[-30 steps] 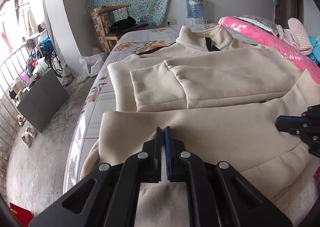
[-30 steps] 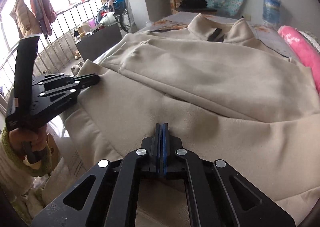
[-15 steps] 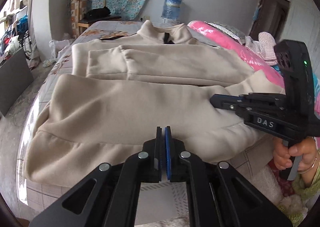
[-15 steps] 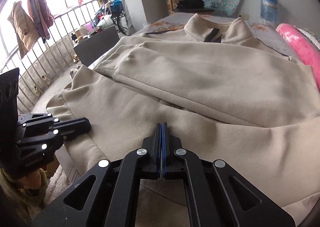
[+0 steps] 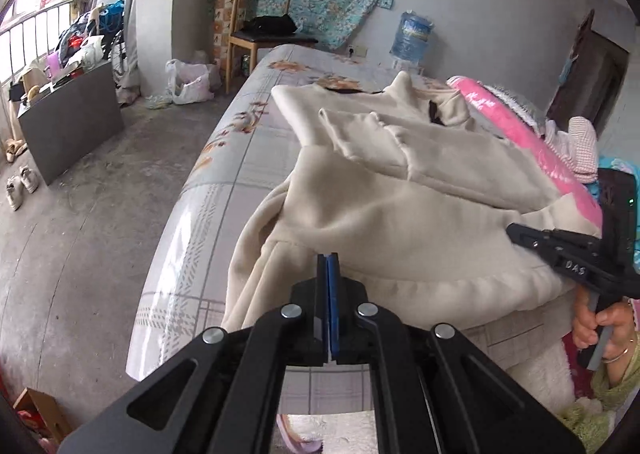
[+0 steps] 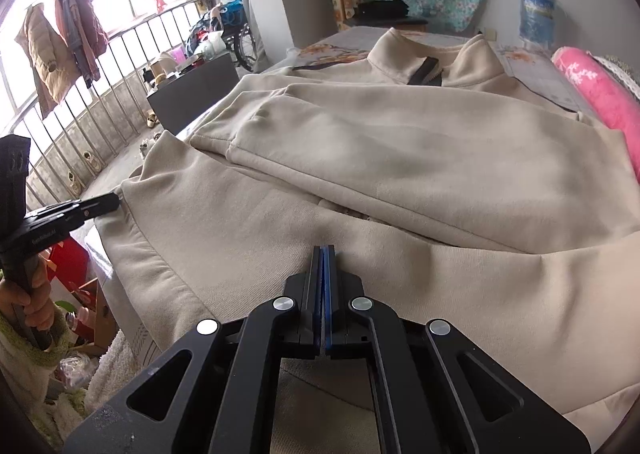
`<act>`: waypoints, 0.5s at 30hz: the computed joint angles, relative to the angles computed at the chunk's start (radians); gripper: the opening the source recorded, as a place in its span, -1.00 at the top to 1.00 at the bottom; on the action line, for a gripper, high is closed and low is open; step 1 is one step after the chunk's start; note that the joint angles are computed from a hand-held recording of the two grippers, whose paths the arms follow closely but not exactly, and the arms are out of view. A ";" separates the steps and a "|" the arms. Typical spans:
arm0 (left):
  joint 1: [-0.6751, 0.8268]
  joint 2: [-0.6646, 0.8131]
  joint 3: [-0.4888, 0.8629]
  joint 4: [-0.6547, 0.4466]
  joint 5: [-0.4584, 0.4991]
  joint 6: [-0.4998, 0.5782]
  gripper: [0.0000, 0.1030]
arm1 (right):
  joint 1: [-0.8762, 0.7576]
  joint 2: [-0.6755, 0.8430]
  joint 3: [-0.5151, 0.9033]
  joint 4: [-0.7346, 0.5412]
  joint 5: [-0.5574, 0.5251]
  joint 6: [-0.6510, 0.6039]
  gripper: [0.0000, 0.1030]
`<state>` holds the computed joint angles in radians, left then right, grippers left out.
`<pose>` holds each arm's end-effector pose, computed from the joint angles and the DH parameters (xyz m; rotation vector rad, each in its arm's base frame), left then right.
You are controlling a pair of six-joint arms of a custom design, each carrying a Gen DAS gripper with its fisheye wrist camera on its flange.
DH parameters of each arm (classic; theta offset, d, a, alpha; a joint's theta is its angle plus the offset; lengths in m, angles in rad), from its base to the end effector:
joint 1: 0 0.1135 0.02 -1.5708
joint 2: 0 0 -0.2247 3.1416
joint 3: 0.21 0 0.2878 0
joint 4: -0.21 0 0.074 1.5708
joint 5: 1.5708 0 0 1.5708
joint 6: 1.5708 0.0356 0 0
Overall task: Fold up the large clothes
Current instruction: 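Hold the hem edge with the left gripper while the right gripper smooths and releases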
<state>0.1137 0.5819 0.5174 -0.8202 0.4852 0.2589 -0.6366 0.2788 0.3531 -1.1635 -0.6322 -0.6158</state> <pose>0.1846 0.0044 0.1971 0.3782 2.3322 -0.4167 0.1153 -0.0591 0.1650 -0.1663 2.3807 0.2881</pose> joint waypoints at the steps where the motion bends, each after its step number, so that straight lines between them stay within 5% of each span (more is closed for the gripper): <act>1: -0.003 0.020 0.013 0.006 0.026 0.008 0.95 | -0.002 0.006 0.002 0.000 -0.002 0.000 1.00; 5: -0.071 0.215 0.053 0.087 -0.045 -0.045 0.95 | 0.005 -0.001 0.001 0.000 0.006 0.017 1.00; 6: -0.053 0.217 0.046 0.108 -0.023 -0.060 0.95 | 0.011 -0.010 -0.001 -0.001 0.012 0.024 1.00; 11: -0.066 0.073 0.008 0.114 -0.211 -0.087 0.95 | 0.039 -0.068 -0.017 -0.007 0.045 0.052 1.00; 15: -0.030 0.091 0.032 0.073 -0.007 -0.022 0.95 | 0.014 -0.009 -0.001 -0.001 0.015 0.033 1.00</act>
<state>0.0835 0.6730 0.5498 -0.7474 0.4783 0.2369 -0.6229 0.2699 0.3521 -1.1641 -0.6168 -0.5828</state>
